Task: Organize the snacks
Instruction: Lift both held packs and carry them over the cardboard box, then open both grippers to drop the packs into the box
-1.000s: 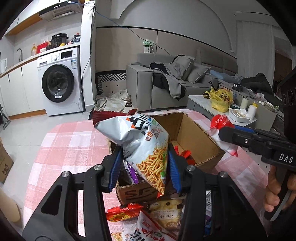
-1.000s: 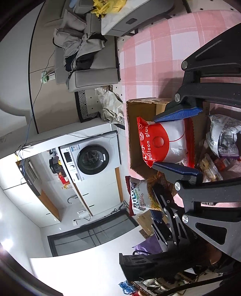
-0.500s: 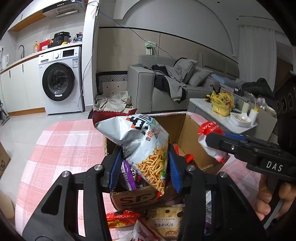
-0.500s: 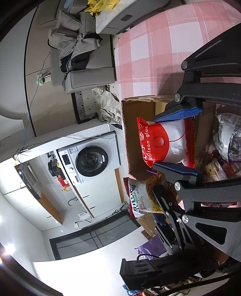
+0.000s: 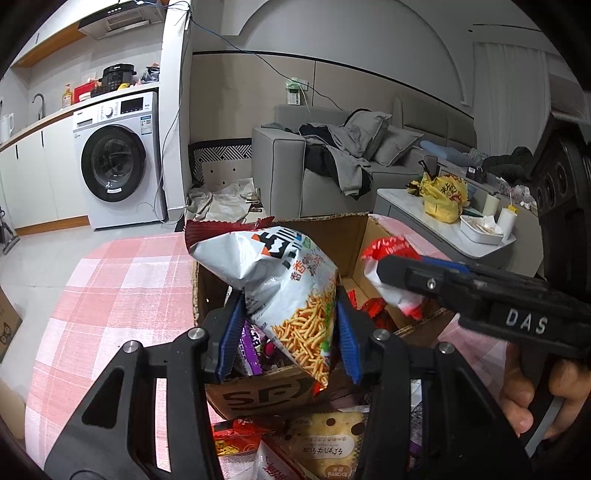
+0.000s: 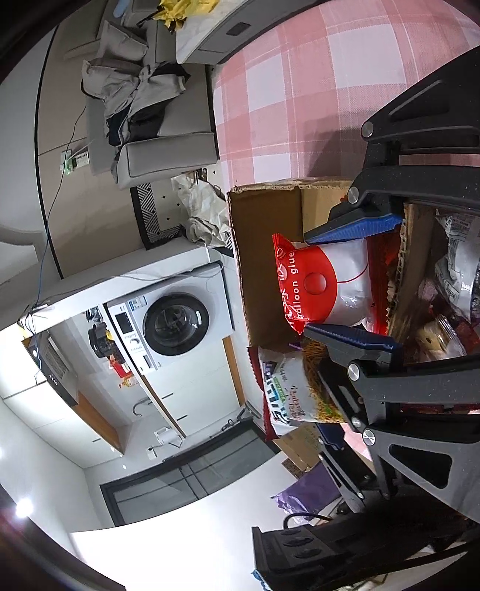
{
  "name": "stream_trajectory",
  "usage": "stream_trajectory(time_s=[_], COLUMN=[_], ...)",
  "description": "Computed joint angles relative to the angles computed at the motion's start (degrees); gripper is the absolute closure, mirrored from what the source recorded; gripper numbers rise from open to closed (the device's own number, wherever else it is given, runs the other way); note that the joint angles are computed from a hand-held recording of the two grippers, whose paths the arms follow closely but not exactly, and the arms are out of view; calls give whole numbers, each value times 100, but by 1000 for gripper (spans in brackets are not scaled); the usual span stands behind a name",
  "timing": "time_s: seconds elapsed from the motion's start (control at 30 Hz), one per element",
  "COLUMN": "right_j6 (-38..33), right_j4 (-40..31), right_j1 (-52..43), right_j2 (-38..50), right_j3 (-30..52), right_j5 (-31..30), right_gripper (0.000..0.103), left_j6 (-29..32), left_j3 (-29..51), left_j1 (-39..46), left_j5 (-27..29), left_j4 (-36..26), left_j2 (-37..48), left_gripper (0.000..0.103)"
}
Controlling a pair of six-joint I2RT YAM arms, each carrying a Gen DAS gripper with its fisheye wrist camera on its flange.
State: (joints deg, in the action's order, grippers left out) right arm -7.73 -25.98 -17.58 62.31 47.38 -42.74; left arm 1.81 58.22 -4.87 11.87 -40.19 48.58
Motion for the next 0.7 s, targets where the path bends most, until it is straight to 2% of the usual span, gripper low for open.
stream_trajectory(time_s=[0.17,0.23,0.33,0.37,0.4,0.43,0.53,0.6,0.67,0.7], right_j6=[142,110,-27,-71,-113,-155,-423,-621,-754,-870], right_j4=[30,-16,-31,-81,-156,-234,-562,-823,-1057,-1233], right_j1=[60,39,-41,-109,-201,-313,-616,-816,-1038,-1176], right_j2=[226,225,62,12,-21,-63,-172,-287,-391,-406], right_j3=[85,90,45,45,61,72,146,188,203,231], right_j5=[35,-13,-30,-89,-181,-280,-512,-559,-646,-732], right_gripper=[59,54,49,43,36,22,5,2,0,0], left_j6=[-56,-56,-106,-122,-61,-36,-16,71,181,250], left_j3=[-45,-54,-69,-65,13,36,37,95,187,244], left_j1=[-283,-385,-297,-164,0,65,206,349,463,565], left_j5=[-290,-448,-255,-44,138,195,269,460,593,630], left_j4=[101,125,116,109,14,-44,-114,-269,-484,-607], left_j2=[149,155,86,51,42,-1,-186,-294,-369,-409], left_gripper=[60,60,60,59,55,45,20,18,9,0])
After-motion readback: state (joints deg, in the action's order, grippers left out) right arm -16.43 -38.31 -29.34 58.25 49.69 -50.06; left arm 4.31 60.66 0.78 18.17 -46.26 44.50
